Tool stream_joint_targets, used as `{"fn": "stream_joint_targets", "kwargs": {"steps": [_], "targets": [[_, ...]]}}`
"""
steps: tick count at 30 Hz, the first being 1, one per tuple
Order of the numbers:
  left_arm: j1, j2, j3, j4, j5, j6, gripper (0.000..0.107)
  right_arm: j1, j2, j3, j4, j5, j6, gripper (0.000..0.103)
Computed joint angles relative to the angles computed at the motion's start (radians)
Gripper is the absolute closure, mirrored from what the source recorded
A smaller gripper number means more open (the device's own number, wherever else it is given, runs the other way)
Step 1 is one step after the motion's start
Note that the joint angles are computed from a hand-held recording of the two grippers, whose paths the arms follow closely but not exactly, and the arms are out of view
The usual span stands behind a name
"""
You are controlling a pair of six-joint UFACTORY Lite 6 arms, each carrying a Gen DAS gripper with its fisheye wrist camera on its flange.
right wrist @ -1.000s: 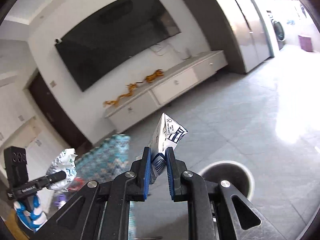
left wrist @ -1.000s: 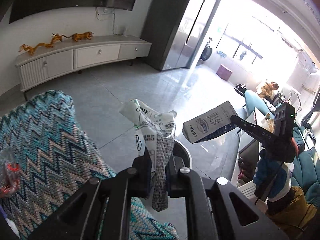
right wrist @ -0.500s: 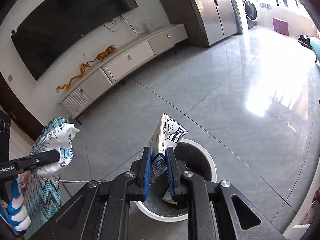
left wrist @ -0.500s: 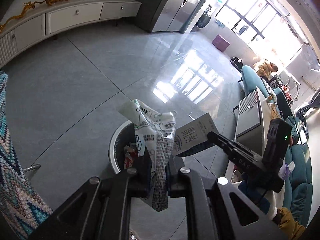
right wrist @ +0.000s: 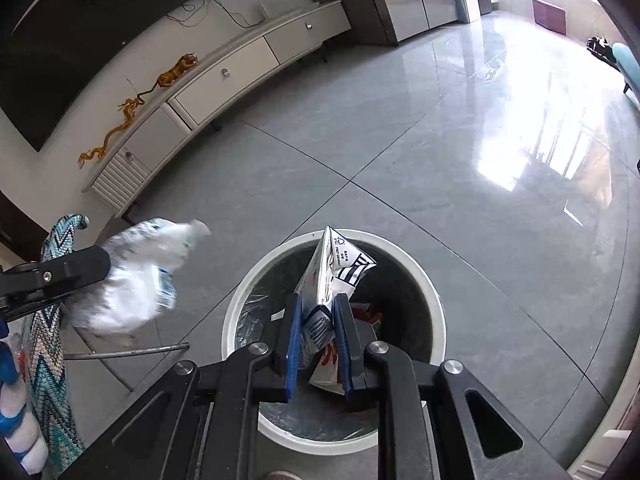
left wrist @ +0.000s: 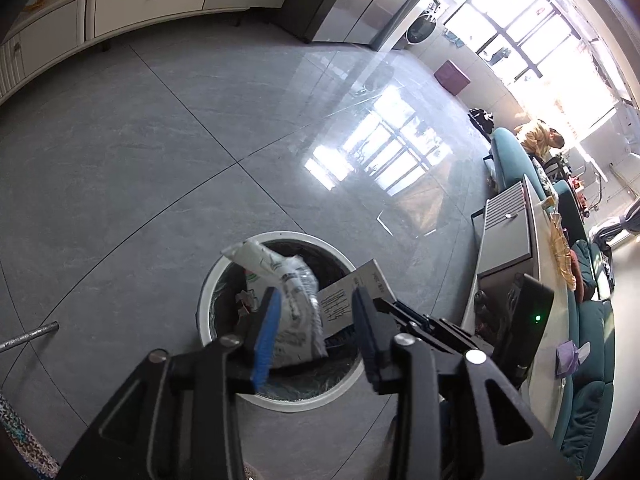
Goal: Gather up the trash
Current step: 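Move both tools back toward the table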
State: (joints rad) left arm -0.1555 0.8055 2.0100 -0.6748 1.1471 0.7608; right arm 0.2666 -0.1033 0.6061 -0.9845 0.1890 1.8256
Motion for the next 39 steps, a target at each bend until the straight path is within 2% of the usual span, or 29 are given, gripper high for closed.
{"fn": "stream_joint_targets", "kwargs": {"steps": [1, 5, 9, 12, 14, 19, 24, 25, 30, 32, 34, 39], "targets": [[0.0, 0.003, 0.01, -0.003, 0.003, -0.002, 0.061, 0.0, 0.007, 0.001, -0.006, -0.002, 0.011, 0.085], [0.021, -0.047, -0.031, -0.023, 0.008, 0.024, 0.061, 0.013, -0.027, -0.005, 0.038, 0.025, -0.025, 0.064], [0.056, -0.153, -0.109, -0.03, -0.002, 0.063, 0.061, 0.042, -0.105, -0.01, 0.115, 0.094, -0.087, 0.053], [0.095, -0.259, -0.181, -0.048, -0.013, 0.11, 0.061, 0.094, -0.199, -0.007, 0.156, 0.191, -0.115, 0.046], [0.13, -0.342, -0.226, -0.073, -0.014, 0.141, 0.061, 0.155, -0.26, 0.013, 0.166, 0.295, -0.119, 0.035], [0.253, -0.525, -0.296, -0.173, 0.035, 0.205, 0.061, 0.355, -0.363, 0.112, 0.127, 0.609, -0.088, 0.018], [0.403, -0.636, -0.285, -0.205, 0.159, 0.272, 0.061, 0.651, -0.346, 0.313, 0.047, 0.983, -0.033, 0.005], [0.438, -0.648, -0.273, -0.213, 0.193, 0.283, 0.061, 0.72, -0.323, 0.372, 0.028, 1.066, -0.026, 0.003], [0.647, -0.674, -0.177, -0.294, 0.348, 0.345, 0.06, 0.961, -0.187, 0.645, -0.055, 1.334, -0.033, 0.001], [0.747, -0.65, -0.107, -0.333, 0.433, 0.352, 0.049, 1.045, -0.112, 0.777, -0.097, 1.425, -0.056, 0.0], [0.831, -0.607, -0.007, -0.369, 0.505, 0.336, 0.047, 1.094, -0.048, 0.887, -0.129, 1.472, -0.084, 0.0], [1.024, -0.382, 0.393, -0.478, 0.674, 0.237, 0.047, 1.205, 0.157, 1.22, -0.218, 1.571, -0.211, 0.0]]}}
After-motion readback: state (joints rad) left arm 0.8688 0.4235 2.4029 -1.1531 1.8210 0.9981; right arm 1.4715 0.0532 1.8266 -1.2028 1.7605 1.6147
